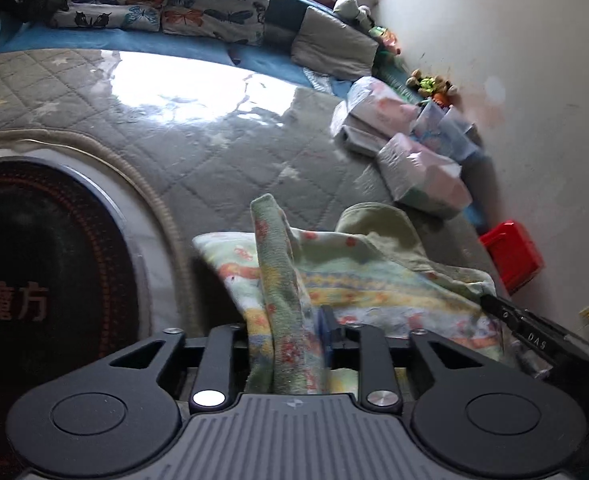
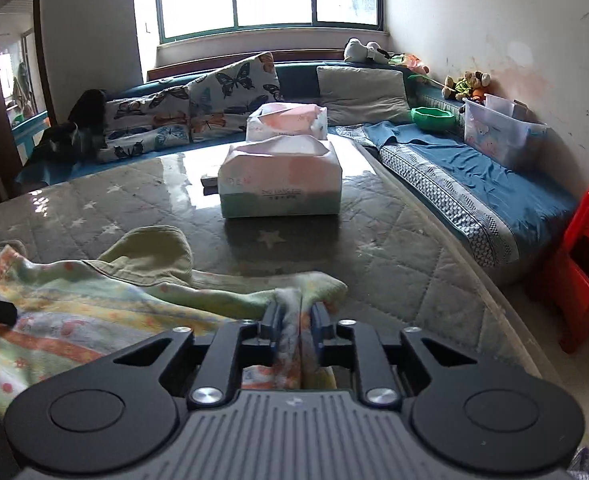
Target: Fold clothes
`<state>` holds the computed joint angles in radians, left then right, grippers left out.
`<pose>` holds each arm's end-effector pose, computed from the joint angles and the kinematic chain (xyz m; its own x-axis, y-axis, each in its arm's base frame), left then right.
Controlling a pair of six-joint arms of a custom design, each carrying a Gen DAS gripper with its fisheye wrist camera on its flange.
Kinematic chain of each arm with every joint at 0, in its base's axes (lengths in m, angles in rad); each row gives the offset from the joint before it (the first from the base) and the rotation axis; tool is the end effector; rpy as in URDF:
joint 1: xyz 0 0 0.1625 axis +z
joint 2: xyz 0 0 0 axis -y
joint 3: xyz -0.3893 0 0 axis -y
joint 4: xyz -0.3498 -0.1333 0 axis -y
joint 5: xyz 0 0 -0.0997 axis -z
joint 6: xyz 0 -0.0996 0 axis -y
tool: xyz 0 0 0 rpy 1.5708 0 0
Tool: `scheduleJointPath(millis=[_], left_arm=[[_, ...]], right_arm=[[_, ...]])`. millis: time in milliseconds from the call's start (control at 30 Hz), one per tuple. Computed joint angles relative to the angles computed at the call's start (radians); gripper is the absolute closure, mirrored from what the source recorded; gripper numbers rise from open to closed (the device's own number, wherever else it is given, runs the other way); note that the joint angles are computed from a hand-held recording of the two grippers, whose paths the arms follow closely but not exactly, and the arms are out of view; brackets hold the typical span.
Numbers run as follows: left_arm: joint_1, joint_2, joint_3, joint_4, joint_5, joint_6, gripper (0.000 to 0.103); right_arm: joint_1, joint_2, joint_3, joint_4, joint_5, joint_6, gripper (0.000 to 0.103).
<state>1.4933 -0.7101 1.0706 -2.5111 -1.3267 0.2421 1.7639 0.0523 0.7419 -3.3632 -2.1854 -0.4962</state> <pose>0.0981 -0.7688 0.2667 -0.9337 0.1447 -0.3276 0.2973 0.8234 -0.4834 0.2196 -0.7277 -0.0677 -0.7374 0.0273 0.6749 -0.5175 0.6194 -0.5904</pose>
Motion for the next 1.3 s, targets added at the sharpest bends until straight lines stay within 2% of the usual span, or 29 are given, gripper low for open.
scheduleJointPath(millis=[100,133,200,367,400,533,667,700,767,833,900,933,1067,1300], left_arm=[[-0.012,-0.007,0.022,-0.075,0.047,0.048,0.061],[-0.015,-0.007,0.024,-0.095,0.056,0.061,0.058],[-0.018,-0.002,0.01,-0.112,0.06,0.065,0.058],[-0.025,0.024,-0.024,-0.082,0.002,0.077,0.065],[-0.027,0.028,-0.025,-0.081,0.001,0.082,0.068],[-0.037,0.045,-0.028,-0.08,-0.002,0.101,0.068],[-0.047,0.047,-0.02,-0.145,0.078,0.135,0.068],[-0.046,0.047,-0.024,-0.143,0.079,0.133,0.068],[-0.04,0.045,-0.04,-0.105,0.036,0.116,0.068],[-0.035,0.044,-0.052,-0.05,-0.02,0.098,0.068],[-0.034,0.045,-0.052,-0.014,-0.045,0.088,0.068],[-0.034,0.046,-0.048,-0.002,-0.051,0.085,0.068],[-0.038,0.032,0.0,0.004,-0.061,0.097,0.067],[-0.035,-0.064,0.178,-0.066,-0.068,0.157,0.066]], right_arm=[[0.001,0.007,-0.012,-0.03,0.02,-0.031,0.08],[0.001,0.006,-0.01,-0.034,0.033,-0.031,0.078],[0.001,-0.007,-0.001,0.002,0.081,-0.006,0.078],[0.003,0.021,-0.061,0.133,0.165,0.021,0.078],[0.005,0.041,-0.098,0.164,0.17,0.016,0.078],[0.003,0.104,-0.22,0.258,0.158,0.021,0.078],[-0.007,0.129,-0.268,0.29,0.163,0.021,0.075],[-0.007,0.124,-0.261,0.288,0.165,0.019,0.074],[-0.005,0.107,-0.23,0.276,0.169,0.017,0.062],[-0.001,0.069,-0.154,0.243,0.184,0.009,0.06],[0.005,0.035,-0.086,0.221,0.191,0.008,0.057],[0.008,0.018,-0.052,0.212,0.193,0.008,0.051],[0.022,-0.035,0.077,0.159,0.186,-0.009,0.05],[0.047,-0.097,0.261,0.054,0.15,-0.036,0.05]])
